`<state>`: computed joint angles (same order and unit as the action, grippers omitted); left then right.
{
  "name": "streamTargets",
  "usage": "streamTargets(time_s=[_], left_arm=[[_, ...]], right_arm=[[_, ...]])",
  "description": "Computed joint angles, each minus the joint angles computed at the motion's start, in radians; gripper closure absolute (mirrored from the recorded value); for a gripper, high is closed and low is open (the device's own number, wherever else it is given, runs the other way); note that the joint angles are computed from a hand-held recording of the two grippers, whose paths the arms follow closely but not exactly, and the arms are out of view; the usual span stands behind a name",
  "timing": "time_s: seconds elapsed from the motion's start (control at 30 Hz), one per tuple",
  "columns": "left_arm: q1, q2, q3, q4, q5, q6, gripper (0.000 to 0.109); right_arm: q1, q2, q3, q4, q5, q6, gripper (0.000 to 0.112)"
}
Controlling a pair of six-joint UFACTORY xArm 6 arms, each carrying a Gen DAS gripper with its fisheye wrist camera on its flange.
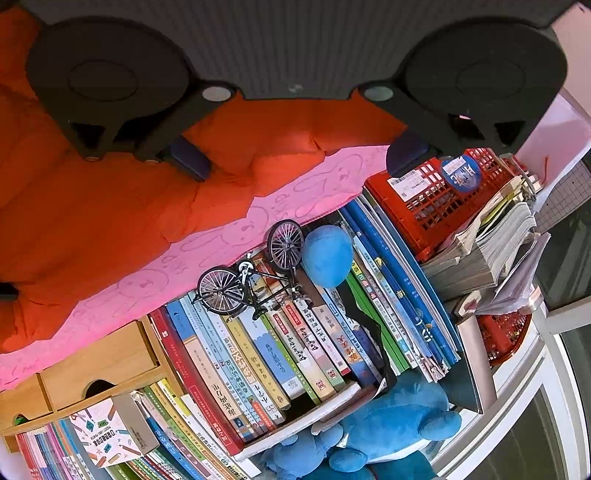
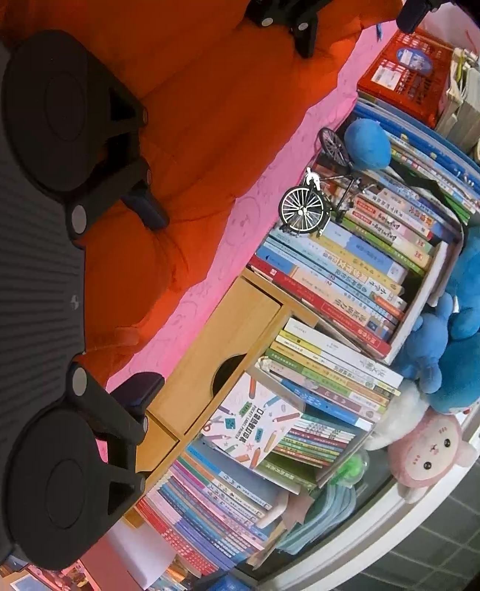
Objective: Fold clothes
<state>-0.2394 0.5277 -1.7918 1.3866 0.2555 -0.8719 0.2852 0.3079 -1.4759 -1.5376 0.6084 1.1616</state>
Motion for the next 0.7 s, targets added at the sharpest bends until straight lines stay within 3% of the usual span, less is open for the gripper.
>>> streamTargets(time_s=[0.13, 0.33, 0.7], left_arm=[[0.0, -0.001, 0.001, -0.009, 0.001, 0.006, 0.006], [-0.002, 0.002, -0.002, -0.011, 0.004, 0.012, 0.006], [-0.012, -0.01, 0.003, 0.146, 0.027, -0.114, 0.006]], right_arm=[[0.004, -0.001, 0.0, -0.013, 0.023, 0.02, 0.013], [0.01, 0.0, -0.001, -0.019, 0.042, 0.027, 0.01], [0.042, 0.001, 0.008, -0.105, 0.114, 0.062, 0.009]])
